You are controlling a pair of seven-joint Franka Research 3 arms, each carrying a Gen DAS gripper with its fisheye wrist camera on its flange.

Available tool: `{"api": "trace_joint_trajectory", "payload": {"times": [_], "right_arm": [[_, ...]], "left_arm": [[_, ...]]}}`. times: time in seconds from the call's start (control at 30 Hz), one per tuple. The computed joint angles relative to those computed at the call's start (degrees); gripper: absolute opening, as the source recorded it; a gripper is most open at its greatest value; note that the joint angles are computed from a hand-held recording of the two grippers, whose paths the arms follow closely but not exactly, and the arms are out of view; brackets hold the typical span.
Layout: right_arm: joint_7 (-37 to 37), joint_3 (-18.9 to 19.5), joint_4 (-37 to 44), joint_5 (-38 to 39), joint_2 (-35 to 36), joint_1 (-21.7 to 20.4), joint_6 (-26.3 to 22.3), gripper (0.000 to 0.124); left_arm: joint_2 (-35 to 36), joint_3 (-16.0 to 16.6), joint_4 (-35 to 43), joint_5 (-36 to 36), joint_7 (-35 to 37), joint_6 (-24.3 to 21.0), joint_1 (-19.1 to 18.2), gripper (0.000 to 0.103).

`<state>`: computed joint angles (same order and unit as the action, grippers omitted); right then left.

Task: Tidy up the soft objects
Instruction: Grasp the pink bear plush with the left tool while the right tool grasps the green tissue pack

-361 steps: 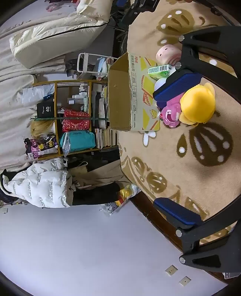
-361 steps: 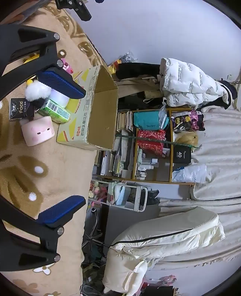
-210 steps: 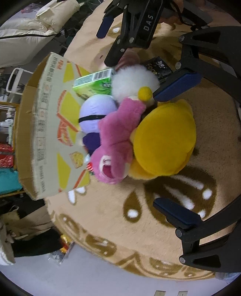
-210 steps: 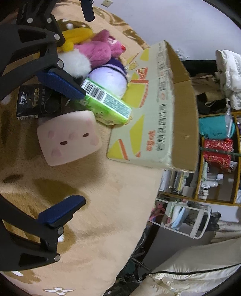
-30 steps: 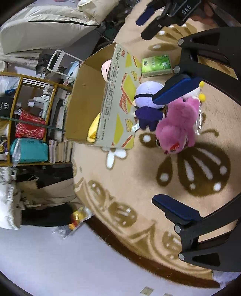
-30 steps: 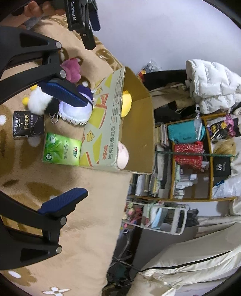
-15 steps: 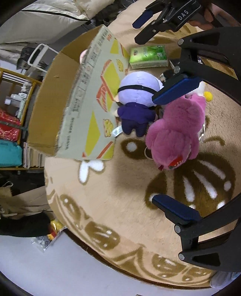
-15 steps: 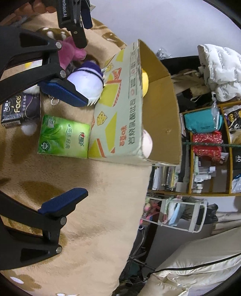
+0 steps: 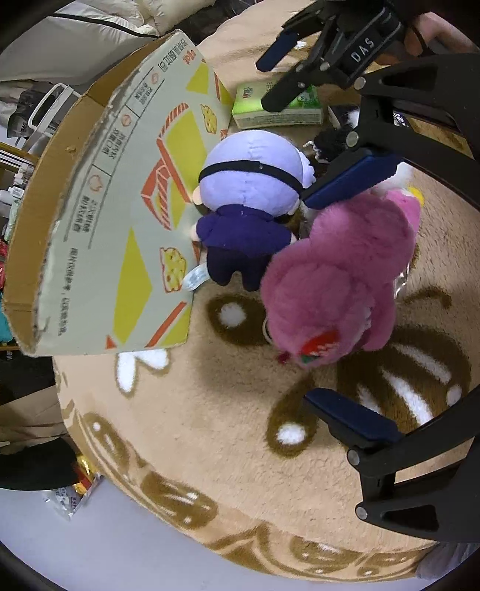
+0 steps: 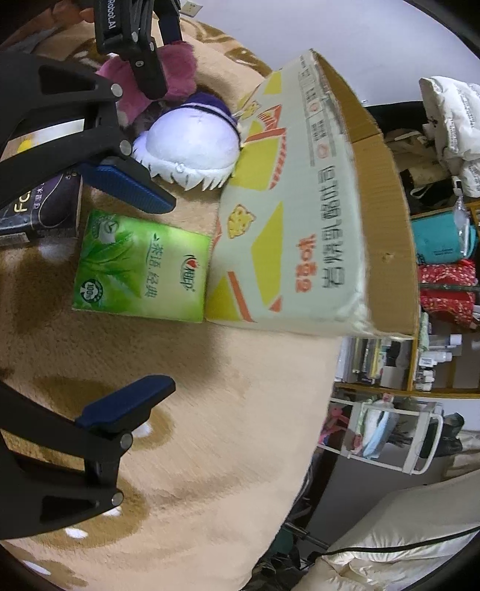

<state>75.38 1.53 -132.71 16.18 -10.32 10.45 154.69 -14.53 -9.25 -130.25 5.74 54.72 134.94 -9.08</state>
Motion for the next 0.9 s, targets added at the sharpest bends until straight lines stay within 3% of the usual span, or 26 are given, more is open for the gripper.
{"api": "trace_joint_trajectory", "payload": {"times": [0.27,0.33,0.43,0.6,0.9], "right_arm": [[2.1,0.1,1.3,-0.8,1.7,-0.2,-2.6,0.093],[1.4,-0.3,1.9,0.0,2.3,-0.2,-2.8,0.092],[1.6,-0.2,2.3,-0.6,2.6,-0.3,-3.2,0.082],[0.6,0.0,2.8,-0.5,2.9,-0.1,-4.1,0.059],[1.5,0.0,1.7,-0.6,1.3,-0.2,-3.7,0.058]], "left_arm": [[2.0,0.3,0.5,-1.6,1.4,0.3,0.1,0.096],[2.0,0.0,0.4,-1.1,1.4,0.8,0.1,0.089],[1.5,0.1,-0.3,-2.5,2.0,2.2,-0.5,0.077],[1.2,-0.7,-0.5,-1.2,0.3,2.3,-0.7,0.074],[-1.9,-1.4,-1.6,3.0,-3.8,1.0,-0.2,0.074]]}}
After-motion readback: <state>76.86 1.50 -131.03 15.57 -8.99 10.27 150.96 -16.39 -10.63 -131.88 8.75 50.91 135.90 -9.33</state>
